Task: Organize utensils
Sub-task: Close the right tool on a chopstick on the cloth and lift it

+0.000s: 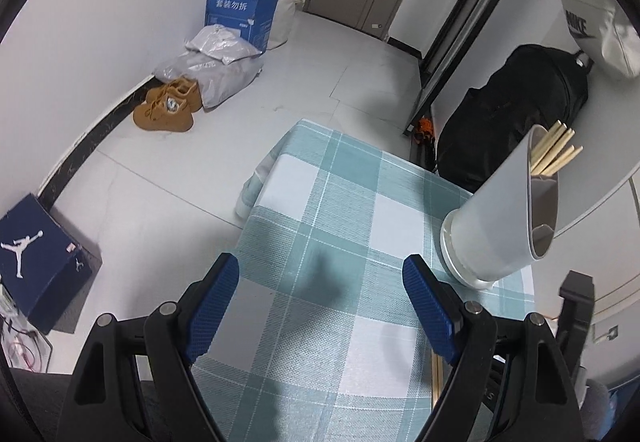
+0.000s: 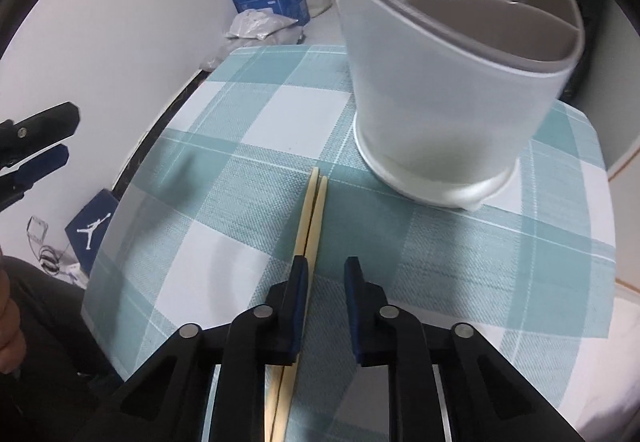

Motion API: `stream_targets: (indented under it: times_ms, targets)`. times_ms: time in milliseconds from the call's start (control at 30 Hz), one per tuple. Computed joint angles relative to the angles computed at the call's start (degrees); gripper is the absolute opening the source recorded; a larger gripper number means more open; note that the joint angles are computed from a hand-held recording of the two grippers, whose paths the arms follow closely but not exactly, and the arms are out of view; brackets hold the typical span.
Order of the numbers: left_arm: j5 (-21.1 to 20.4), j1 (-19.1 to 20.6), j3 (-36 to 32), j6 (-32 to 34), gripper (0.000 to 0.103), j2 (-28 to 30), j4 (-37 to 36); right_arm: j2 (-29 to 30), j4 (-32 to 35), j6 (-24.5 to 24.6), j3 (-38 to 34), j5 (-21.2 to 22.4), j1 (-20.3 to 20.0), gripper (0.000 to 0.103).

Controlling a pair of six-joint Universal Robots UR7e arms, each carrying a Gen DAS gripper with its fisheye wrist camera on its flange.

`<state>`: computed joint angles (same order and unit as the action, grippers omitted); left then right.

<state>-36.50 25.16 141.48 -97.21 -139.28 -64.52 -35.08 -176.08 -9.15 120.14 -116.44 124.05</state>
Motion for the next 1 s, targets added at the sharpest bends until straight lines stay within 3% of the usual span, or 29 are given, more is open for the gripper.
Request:
stream_targets:
  times_ms: [533, 700, 900, 1000]
  targets:
    - [-0.38, -0.02, -1.0, -0.31, 0.081, -2.92, 1.36, 4.31, 9.68, -0.44, -7.86, -10.2, 4.81, 0.016]
    - [-0.48, 0.23, -1.31, -1.13, 0.081, -3.8, 2.2, 4.4, 11.15, 1.27, -8.45, -9.37, 4.54, 0.011]
    - [-0.66, 0.89, -1.03, 0.15, 0.081, -4.01, 0.15, 3.07, 7.76, 0.5, -5.64, -6.76, 3.29, 0.011]
    - [0.05, 0.24, -1.43, -1.42, 0.081, -3.14, 2.18, 3.06, 6.49, -0.39, -4.91, -8.0, 3.88, 0.011]
